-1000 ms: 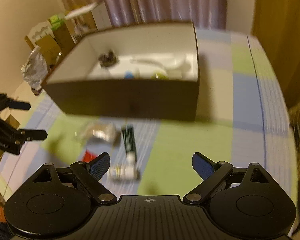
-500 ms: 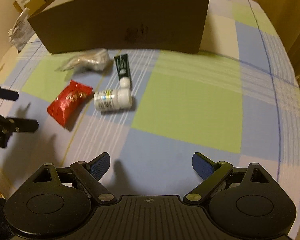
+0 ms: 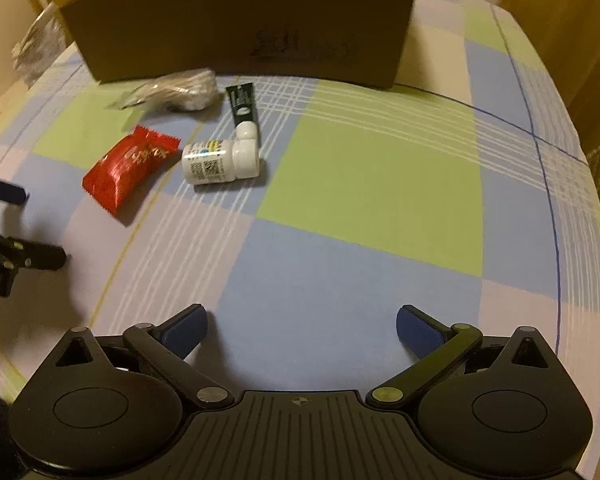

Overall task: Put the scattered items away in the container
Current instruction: 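Move both grippers back from the box toward the red packet and pill bottle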

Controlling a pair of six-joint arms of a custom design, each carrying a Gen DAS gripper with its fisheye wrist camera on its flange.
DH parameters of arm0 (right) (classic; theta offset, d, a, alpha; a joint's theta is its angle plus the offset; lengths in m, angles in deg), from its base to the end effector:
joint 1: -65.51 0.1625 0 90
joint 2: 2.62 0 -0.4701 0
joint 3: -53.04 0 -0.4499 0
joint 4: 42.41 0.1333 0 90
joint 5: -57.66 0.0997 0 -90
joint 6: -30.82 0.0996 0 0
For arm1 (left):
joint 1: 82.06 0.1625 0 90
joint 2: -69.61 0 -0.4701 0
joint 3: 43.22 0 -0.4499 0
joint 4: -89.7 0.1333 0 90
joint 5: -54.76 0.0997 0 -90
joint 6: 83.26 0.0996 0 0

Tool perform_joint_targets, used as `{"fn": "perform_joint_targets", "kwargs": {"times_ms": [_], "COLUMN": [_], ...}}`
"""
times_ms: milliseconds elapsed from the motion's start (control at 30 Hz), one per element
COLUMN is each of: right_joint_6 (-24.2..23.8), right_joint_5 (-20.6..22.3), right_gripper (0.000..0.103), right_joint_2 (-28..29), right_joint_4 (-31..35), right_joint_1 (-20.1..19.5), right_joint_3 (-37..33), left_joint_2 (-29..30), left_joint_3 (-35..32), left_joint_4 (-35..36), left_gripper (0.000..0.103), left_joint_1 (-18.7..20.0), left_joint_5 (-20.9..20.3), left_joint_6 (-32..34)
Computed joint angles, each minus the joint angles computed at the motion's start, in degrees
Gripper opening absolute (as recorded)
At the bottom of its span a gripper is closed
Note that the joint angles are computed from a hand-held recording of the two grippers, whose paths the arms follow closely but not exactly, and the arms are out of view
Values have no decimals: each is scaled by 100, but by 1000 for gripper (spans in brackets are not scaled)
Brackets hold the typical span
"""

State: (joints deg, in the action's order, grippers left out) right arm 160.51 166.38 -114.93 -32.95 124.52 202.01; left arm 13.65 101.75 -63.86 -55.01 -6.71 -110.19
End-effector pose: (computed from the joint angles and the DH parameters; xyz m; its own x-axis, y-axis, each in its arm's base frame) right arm -0.0037 -0.2030 0.1917 -0.7309 -0.0423 0.6811 -0.2996 0.9166 -0.2647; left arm -0.2057 -0.3081 -0.0196 -0.5575 0.5948 -0.5791 0.6188 0.7628 0.1878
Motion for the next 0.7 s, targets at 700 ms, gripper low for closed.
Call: {"fn": "perform_joint_targets", "kwargs": {"times_ms": [700], "right_joint_6": [-529], "right_joint_5": [-1242], "right_gripper": [103], "right_joint_2": [-1493], "right_joint_4": [563], "right_joint_1": [-1575], "right_joint_3": [260], "left_joint_2": [158], "left_joint_3": [26], "left_joint_4": [-1105], "left_gripper": [87], "left_joint_1": [-263], "left_joint_5": [-371], "left_joint_6": [533]}}
